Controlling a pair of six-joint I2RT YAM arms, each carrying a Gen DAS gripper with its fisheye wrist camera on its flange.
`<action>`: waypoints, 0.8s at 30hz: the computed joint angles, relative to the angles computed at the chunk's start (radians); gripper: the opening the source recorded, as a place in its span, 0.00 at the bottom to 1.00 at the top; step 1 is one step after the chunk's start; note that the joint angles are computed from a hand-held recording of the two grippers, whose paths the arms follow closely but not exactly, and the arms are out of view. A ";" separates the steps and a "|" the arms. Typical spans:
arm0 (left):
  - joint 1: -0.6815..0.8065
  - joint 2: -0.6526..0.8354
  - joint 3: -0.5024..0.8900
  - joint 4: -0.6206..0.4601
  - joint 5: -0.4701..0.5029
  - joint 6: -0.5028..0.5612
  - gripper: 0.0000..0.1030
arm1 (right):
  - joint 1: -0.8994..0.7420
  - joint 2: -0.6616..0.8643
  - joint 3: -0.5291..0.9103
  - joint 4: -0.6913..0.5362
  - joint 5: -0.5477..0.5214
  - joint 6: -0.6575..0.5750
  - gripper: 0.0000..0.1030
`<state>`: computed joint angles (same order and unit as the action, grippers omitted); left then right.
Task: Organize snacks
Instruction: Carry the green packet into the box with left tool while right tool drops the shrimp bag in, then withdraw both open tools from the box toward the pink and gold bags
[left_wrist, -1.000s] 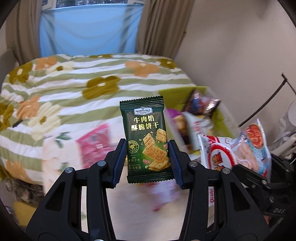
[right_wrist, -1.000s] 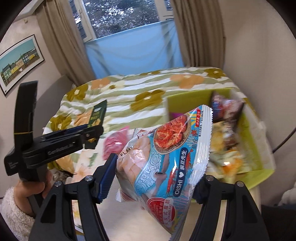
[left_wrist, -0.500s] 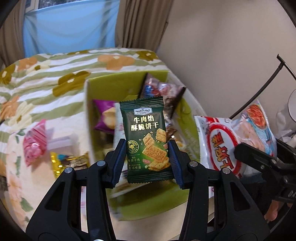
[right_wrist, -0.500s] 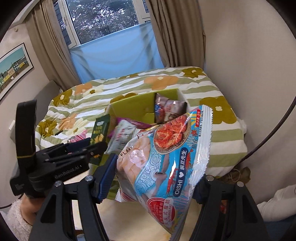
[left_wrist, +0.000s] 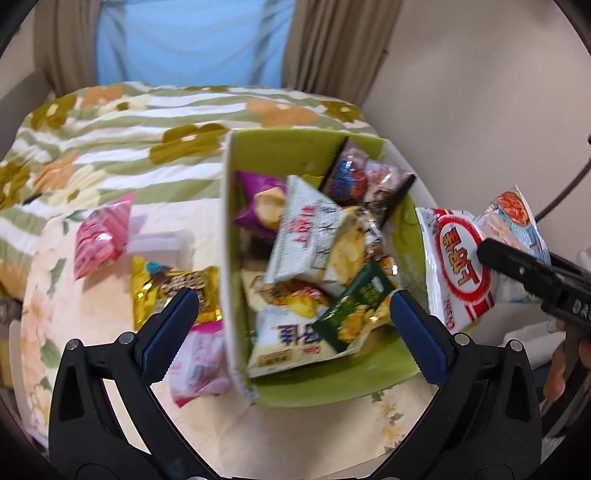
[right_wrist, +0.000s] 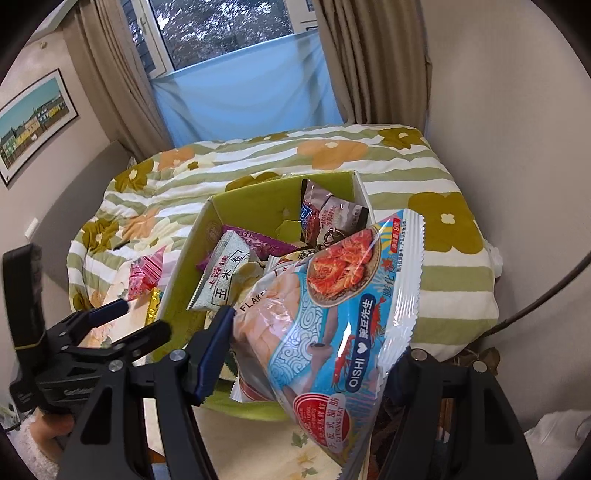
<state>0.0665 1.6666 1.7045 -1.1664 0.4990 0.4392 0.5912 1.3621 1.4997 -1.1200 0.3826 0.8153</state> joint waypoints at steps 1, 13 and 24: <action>0.007 0.002 0.003 -0.001 -0.004 -0.002 0.99 | -0.016 0.014 0.010 0.003 -0.019 -0.023 0.63; 0.042 0.033 0.038 -0.010 -0.050 -0.015 0.99 | -0.105 0.105 0.037 0.111 -0.188 -0.107 0.90; 0.067 0.019 -0.016 -0.007 -0.059 0.013 0.99 | -0.074 0.036 -0.066 0.159 -0.114 -0.069 0.99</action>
<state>0.1332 1.6858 1.6883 -1.1736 0.4404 0.4526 0.5171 1.3986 1.4337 -0.9605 0.2685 0.7468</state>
